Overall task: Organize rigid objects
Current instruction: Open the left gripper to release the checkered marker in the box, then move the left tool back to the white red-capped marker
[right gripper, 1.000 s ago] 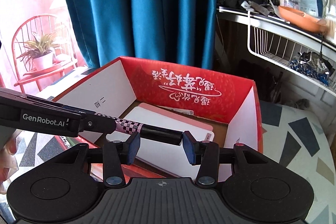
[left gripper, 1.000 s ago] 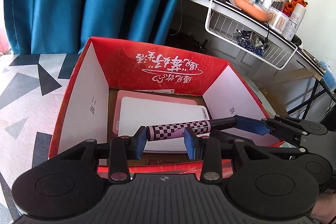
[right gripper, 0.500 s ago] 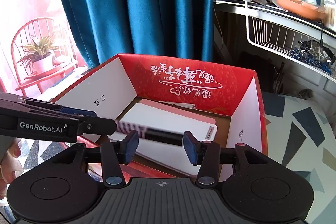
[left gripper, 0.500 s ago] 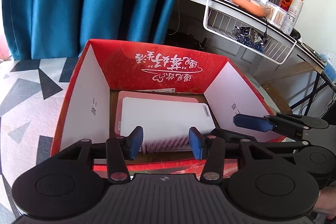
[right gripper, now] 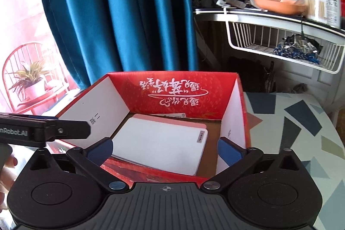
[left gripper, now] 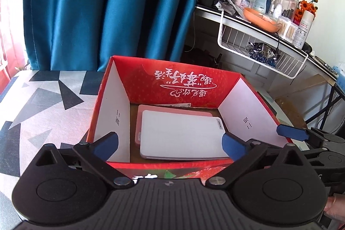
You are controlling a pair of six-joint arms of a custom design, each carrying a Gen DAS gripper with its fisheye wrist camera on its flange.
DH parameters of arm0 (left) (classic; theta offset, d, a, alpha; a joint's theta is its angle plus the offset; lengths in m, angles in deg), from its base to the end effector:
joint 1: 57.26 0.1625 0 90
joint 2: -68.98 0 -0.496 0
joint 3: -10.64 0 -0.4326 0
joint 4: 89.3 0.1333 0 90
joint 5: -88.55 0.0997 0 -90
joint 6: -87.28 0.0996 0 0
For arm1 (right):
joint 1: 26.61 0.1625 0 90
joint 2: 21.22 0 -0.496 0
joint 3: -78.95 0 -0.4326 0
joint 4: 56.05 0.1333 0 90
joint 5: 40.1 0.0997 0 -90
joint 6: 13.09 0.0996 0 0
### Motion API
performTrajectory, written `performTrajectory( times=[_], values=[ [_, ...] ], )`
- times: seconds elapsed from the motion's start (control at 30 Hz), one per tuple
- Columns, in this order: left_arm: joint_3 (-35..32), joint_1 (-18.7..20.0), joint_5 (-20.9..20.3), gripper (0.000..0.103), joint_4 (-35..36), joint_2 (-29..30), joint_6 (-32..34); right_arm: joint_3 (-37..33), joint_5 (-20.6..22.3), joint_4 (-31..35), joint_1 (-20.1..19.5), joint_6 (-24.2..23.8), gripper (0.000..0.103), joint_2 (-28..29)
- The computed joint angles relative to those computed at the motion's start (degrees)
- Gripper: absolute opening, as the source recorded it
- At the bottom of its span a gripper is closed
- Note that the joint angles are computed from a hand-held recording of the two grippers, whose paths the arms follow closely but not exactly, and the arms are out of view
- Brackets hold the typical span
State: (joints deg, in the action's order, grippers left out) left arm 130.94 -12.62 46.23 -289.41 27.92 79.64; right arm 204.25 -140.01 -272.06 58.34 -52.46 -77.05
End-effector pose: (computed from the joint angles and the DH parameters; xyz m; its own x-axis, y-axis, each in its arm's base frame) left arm -0.2635 -0.5511 0.0569 -0.8176 0.1304 -0.5608 0.5065 0.6260 -0.5929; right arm 0.0658 -0.5751 0.1968 -0.7796 -0.1708 0.6026 -0.5769 0.5703 -0.5848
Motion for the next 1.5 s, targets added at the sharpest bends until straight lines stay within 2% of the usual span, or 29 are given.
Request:
performTrajectory(
  times=[0.1, 0.33, 0.53, 0.67, 0.87, 1.0, 1.1, 1.23, 1.5],
  values=[
    [1.04, -0.75, 1.66, 0.103, -1.46, -0.13, 0.93, 0.82, -0.96, -3.10, 0.14, 0.67, 0.103, 0.10],
    [4.19, -2.79, 5.30, 0.103, -6.89, 0.19, 2.67, 3.83, -0.19, -10.36, -0.62, 3.26, 0.103, 0.21],
    [7.15, -4.73, 8.99, 0.103, -13.03, 1.88, 4.62, 6.76, 0.28, -16.65, -1.19, 2.72, 0.103, 1.15],
    [9.78, -5.33, 9.67, 0.103, -15.43, 2.58, 1.92, 8.58, 0.37, -22.07, -1.83, 1.53, 0.103, 2.79],
    [13.68, -5.20, 10.63, 0.103, -15.17, 3.15, -6.10, 12.31, 1.99, -28.45, -4.44, -0.06, 0.103, 5.55],
    [15.09, -4.40, 10.54, 0.103, -12.15, 3.47, -9.79, 14.35, 2.70, -33.94, -6.89, -2.41, 0.103, 9.36],
    [15.45, -3.64, 10.14, 0.103, -11.27, 3.56, -10.63, 14.37, 1.72, -32.80, -7.27, -4.79, 0.103, 10.75],
    [15.88, -2.95, 8.25, 0.103, -15.00, 4.23, -9.02, 14.33, 3.73, -32.60, -7.31, -7.87, 0.102, 11.95],
    [15.81, -1.86, 5.97, 0.102, -14.34, 4.93, -9.85, 13.97, 4.83, -27.18, -7.70, -9.85, 0.085, 12.08]
  ],
)
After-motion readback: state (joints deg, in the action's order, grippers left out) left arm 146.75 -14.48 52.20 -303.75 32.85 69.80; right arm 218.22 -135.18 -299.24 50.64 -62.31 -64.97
